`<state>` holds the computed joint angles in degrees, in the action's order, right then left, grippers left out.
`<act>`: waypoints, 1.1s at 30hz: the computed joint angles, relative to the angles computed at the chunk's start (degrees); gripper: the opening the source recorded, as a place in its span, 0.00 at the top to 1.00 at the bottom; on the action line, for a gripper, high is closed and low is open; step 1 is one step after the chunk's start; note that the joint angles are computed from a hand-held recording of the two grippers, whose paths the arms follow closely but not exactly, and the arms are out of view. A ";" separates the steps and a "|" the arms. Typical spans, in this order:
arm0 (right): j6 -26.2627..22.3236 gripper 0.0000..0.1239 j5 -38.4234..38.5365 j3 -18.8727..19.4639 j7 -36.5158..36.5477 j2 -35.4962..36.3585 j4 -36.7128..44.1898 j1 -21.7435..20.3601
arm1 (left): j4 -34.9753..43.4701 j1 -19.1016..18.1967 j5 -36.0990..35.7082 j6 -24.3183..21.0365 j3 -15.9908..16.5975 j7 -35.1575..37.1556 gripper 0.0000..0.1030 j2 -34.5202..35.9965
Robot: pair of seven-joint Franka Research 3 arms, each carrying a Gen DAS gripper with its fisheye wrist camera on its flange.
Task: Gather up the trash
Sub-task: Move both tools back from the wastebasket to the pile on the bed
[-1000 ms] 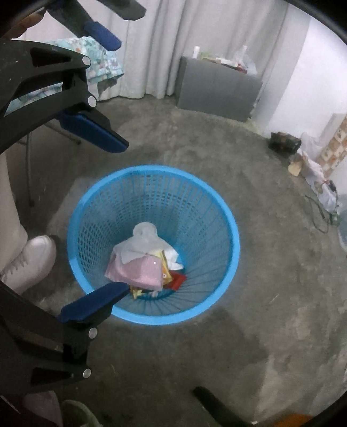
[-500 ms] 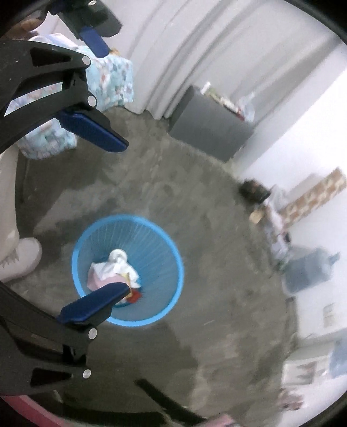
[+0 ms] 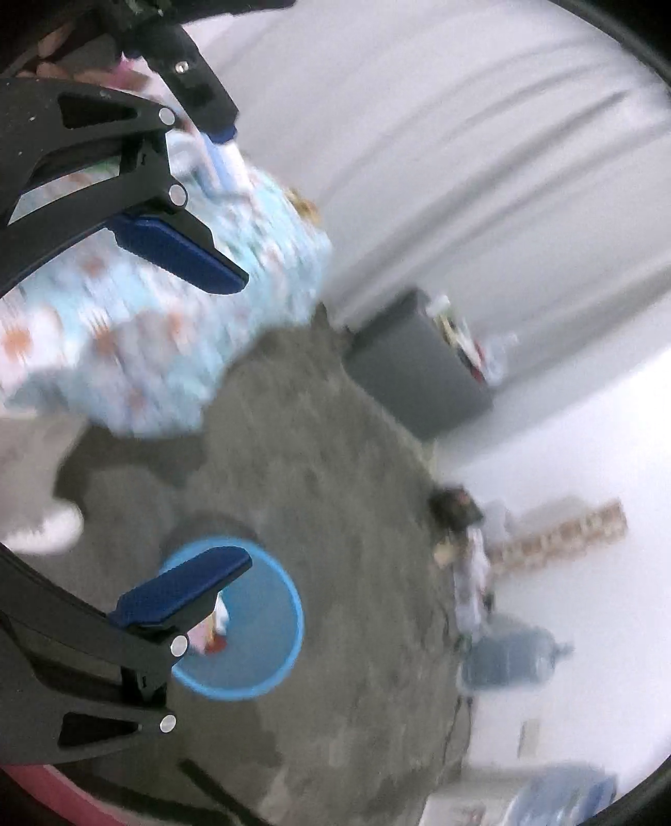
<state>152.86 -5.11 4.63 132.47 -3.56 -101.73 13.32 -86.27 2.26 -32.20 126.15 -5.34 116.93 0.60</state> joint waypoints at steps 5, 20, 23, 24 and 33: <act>-1.82 0.24 6.87 1.22 -9.09 1.98 3.29 3.14 | -6.98 1.27 -0.31 2.67 2.53 1.18 0.15 -5.66; -9.62 0.24 11.57 3.05 -16.81 8.72 15.28 10.47 | -20.64 3.66 2.38 8.49 11.69 -0.99 0.13 -17.43; -10.38 0.24 12.02 3.18 -17.72 9.65 16.67 11.54 | -22.68 3.94 3.05 9.43 13.16 -1.61 0.12 -19.40; -10.60 0.24 12.15 3.27 -18.08 9.90 17.11 11.89 | -23.26 3.99 3.26 9.73 13.61 -1.79 0.12 -19.95; -10.96 0.24 18.62 3.83 -20.83 10.83 17.58 12.70 | -30.20 6.22 8.86 14.71 16.73 -6.92 0.11 -25.91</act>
<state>141.90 13.51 8.47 111.63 7.26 -84.15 26.02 -116.48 8.48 -23.34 140.86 11.40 110.01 -25.31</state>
